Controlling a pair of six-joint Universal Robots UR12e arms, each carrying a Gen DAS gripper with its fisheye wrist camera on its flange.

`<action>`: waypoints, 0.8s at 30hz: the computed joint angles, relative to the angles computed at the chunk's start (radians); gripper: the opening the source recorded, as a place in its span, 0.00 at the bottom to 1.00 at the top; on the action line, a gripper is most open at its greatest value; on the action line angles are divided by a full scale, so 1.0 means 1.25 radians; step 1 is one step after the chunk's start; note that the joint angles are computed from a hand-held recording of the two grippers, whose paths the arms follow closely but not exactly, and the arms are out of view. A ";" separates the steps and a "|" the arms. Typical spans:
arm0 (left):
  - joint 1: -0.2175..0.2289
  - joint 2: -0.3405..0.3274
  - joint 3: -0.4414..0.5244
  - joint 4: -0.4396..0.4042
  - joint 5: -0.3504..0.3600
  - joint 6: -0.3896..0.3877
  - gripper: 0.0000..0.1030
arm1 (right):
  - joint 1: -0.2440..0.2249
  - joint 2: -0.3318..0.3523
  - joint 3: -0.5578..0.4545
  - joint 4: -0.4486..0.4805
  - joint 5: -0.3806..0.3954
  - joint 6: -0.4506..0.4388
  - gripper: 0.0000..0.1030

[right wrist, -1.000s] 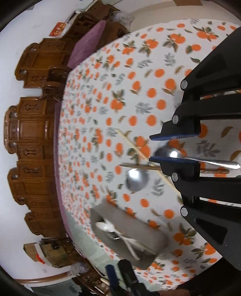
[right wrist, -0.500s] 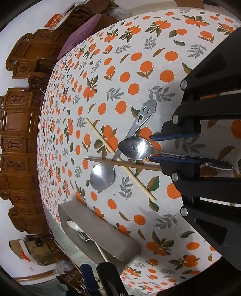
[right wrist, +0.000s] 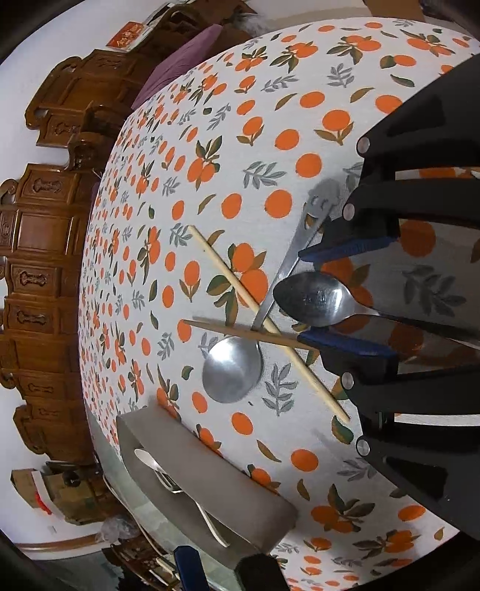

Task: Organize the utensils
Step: 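Grasp a metal spoon with the right gripper while the left moves toward a wooden chopstick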

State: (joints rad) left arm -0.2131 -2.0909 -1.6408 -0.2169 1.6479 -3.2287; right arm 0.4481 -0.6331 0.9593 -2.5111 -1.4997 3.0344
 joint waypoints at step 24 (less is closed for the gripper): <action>-0.036 -0.073 0.106 -0.109 -0.022 -0.100 0.55 | -0.044 -0.038 0.051 -0.063 0.009 0.046 0.30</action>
State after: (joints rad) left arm -0.2582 -2.1819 -1.5077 -0.3526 1.6200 -3.3533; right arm 0.3934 -0.6807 1.0232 -2.5900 -1.4884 3.0914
